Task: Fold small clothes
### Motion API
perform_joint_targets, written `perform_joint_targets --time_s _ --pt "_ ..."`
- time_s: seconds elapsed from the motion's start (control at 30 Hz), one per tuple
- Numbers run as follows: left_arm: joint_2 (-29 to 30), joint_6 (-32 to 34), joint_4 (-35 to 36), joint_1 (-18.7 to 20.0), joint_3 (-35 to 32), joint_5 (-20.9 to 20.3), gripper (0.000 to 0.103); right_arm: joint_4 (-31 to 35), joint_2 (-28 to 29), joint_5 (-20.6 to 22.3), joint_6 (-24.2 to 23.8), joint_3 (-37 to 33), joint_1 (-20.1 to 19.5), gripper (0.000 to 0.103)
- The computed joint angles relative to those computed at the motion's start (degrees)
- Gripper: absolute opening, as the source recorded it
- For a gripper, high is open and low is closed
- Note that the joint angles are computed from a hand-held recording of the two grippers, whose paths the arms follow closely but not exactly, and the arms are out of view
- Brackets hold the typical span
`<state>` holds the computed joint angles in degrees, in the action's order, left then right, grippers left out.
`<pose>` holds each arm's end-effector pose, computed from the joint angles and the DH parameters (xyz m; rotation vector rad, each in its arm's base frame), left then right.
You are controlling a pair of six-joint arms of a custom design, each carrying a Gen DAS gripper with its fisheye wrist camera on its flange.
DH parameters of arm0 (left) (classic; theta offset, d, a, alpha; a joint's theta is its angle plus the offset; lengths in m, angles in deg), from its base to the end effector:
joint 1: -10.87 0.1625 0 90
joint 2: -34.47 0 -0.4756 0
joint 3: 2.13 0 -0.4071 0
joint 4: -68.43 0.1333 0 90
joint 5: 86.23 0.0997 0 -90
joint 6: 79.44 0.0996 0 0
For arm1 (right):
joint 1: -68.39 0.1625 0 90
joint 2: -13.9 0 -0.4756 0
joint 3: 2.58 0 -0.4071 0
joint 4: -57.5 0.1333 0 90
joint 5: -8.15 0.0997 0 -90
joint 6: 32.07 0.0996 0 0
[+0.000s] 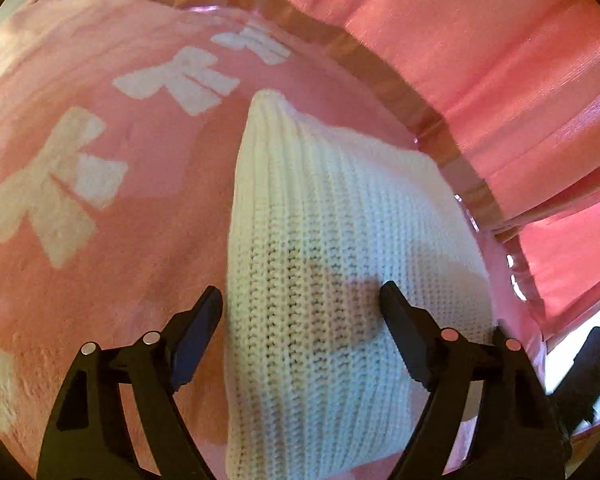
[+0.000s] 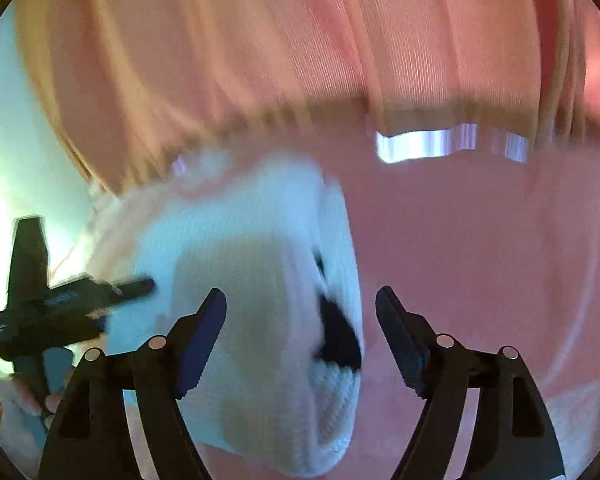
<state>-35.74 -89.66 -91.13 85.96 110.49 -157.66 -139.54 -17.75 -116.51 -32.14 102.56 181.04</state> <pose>0.0068 -0.6159 0.2969 0.0042 2.8336 -0.7680 0.3206 -0.5694 0.0086 0.2640 -2.5175 0.8989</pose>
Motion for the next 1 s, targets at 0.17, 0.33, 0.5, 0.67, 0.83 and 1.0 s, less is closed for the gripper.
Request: perform_joint_targets --time_s 0.17,0.33,0.5,0.67,0.83,1.0 --pt "0.5 3.9 0.3 -0.5 -0.7 -0.4 0.050 0.5 -0.7 14.1 7.4 2.2 -5.6 0.043" --pt "-0.9 10.6 -3.7 -2.0 -0.2 0.5 0.044 -6.1 -1.7 15.4 4.6 4.9 -1.9 0.040" --pt "0.8 7.6 -2.8 -0.5 -0.2 3.9 0.056 -3.0 0.5 9.2 6.0 4.5 -2.5 0.052" --pt "-1.9 11.9 -7.0 -4.6 3.9 11.7 0.056 -14.0 0.6 0.4 -1.8 4.7 3.3 0.051" --pt "-2.5 14.7 -9.5 -7.7 6.6 18.6 0.056 -4.0 2.3 -2.3 -5.8 1.3 4.1 0.000" --pt "-2.9 16.1 -9.6 -10.0 8.2 22.3 0.056 -5.4 2.2 -2.6 -6.1 1.6 4.6 0.000"
